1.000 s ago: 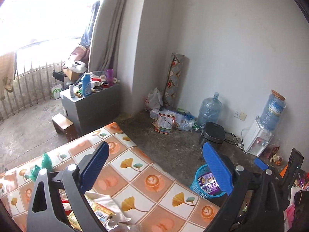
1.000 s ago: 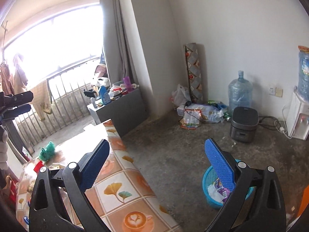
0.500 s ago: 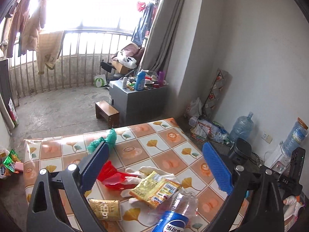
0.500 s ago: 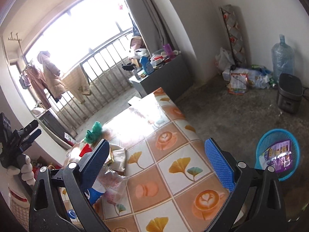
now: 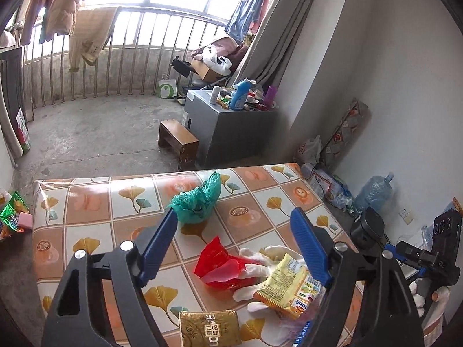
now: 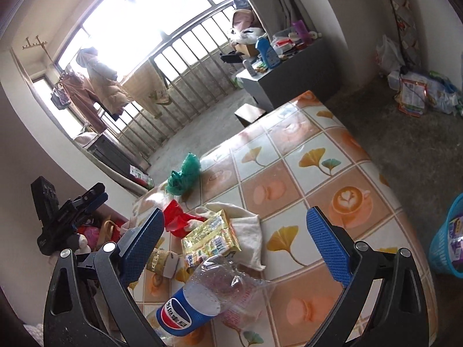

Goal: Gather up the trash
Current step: 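Move both grippers back toward the table and the green plastic bag, then grasp the green plastic bag with the left gripper while the right gripper grasps the clear Pepsi bottle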

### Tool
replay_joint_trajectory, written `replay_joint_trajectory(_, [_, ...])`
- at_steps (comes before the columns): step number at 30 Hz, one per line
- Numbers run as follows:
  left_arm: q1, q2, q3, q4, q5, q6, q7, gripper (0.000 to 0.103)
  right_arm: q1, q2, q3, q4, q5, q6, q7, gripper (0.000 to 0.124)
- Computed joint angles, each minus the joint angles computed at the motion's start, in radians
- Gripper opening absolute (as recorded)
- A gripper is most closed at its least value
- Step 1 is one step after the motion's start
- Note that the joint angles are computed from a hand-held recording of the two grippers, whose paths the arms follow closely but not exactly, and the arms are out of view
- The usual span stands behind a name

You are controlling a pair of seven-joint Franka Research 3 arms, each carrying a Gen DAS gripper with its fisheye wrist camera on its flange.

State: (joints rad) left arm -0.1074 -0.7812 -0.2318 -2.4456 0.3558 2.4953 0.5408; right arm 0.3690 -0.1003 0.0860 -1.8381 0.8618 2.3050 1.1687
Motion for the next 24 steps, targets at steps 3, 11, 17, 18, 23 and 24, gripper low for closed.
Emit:
replay_joint_trajectory(3, [-0.017, 0.061, 0.062, -0.004, -0.025, 0.031, 0.067, 0.065, 0.009, 0.049, 0.01, 0.05, -0.003, -0.047, 0.021, 0.093])
replay_joint_trajectory(11, [0.025, 0.196, 0.118, 0.007, -0.07, 0.123, 0.177, 0.064, 0.006, 0.157, 0.036, 0.163, -0.063, -0.125, 0.106, 0.083])
replay_joint_trajectory(17, [0.014, 0.336, 0.179, 0.069, -0.159, 0.177, 0.326, 0.065, 0.0, 0.176, 0.043, 0.173, -0.08, -0.141, 0.141, 0.083])
replay_joint_trajectory(18, [0.02, 0.361, 0.178, 0.083, -0.167, 0.178, 0.343, 0.065, -0.001, 0.171, 0.043, 0.165, -0.083, -0.142, 0.144, 0.083])
replay_joint_trajectory(23, [0.019, 0.463, 0.183, 0.138, -0.233, 0.128, 0.484, 0.063, -0.013, 0.119, 0.032, 0.104, -0.06, -0.166, 0.133, 0.08])
replay_joint_trajectory(24, [0.024, 0.47, 0.176, 0.139, -0.236, 0.121, 0.497, 0.055, -0.017, 0.105, 0.027, 0.091, -0.05, -0.178, 0.124, 0.08])
